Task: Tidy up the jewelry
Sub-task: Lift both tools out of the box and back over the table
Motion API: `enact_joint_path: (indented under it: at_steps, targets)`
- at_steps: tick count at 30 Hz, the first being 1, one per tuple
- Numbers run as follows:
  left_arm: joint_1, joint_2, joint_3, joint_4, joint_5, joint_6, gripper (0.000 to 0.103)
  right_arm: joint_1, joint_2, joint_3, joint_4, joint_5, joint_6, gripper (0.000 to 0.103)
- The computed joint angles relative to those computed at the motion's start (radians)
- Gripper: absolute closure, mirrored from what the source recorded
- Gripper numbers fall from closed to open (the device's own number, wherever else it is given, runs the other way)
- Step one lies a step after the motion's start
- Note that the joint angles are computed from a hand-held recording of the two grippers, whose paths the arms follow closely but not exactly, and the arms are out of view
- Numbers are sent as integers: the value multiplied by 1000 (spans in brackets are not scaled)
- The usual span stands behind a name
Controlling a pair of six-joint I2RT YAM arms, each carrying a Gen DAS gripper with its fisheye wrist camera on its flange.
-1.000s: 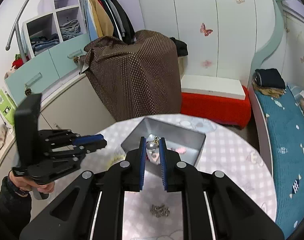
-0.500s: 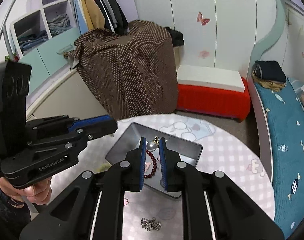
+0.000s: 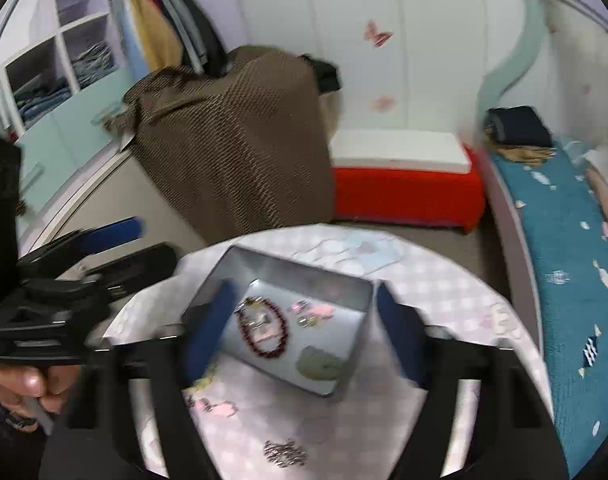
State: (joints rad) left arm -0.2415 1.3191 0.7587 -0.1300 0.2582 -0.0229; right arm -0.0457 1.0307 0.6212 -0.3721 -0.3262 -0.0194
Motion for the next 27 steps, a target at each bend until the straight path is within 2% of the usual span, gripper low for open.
enact_joint_path:
  at_steps: [1, 5, 17, 24, 27]
  targets:
    - [2, -20, -7, -6, -9, 1, 9, -16, -22, -13, 12, -1, 18, 7]
    - [-2, -109, -31, -39, -66, 16, 6, -85, -83, -29, 2, -49, 31, 7]
    - [13, -388, -89, -167, -97, 34, 5, -159, -275, -24, -134, -112, 8, 7]
    - [34, -549, -162, -240, -115, 32, 5, -181, -453, -43, -282, -131, -45, 7]
    - [10, -621, -233, -264, -169, 34, 5, -176, -527, -80, -341, -98, -80, 7]
